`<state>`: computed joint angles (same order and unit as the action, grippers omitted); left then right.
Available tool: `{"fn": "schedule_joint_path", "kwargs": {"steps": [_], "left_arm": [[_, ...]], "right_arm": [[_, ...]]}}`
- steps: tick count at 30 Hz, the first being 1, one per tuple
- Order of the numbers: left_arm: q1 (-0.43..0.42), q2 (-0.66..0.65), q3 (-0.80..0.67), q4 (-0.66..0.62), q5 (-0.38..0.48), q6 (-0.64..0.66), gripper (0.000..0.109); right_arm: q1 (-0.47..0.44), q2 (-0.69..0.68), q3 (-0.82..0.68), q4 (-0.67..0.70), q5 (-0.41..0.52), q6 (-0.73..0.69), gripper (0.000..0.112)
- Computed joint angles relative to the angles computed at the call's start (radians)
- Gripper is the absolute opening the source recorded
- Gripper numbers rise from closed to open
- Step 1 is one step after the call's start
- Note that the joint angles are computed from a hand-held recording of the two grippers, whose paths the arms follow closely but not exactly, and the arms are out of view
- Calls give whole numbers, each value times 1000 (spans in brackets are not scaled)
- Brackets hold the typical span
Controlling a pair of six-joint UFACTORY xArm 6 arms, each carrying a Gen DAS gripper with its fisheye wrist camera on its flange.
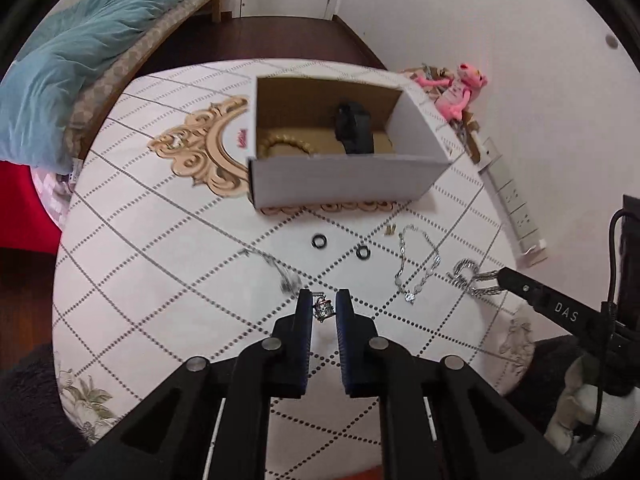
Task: Organize jewelry
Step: 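Carry both items into the cardboard box and open both tools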
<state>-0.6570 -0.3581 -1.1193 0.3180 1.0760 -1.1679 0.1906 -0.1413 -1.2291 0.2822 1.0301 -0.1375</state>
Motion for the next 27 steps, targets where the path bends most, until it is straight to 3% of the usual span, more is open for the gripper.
{"fn": "schedule_joint_path", "kwargs": {"steps": [7, 15, 20, 27], "left_arm": [[39, -21, -61, 0, -5, 65, 9], [104, 34, -231, -4, -16, 199, 9], [172, 123, -381, -16, -23, 304, 9], [305, 279, -507, -185, -19, 480, 9]], "right_arm": [[26, 24, -112, 105, 66, -38, 8], [57, 127, -349, 189, 145, -64, 8], [93, 269, -593, 180, 185, -59, 8], [126, 591, -1049, 118, 331, 5, 8]]}}
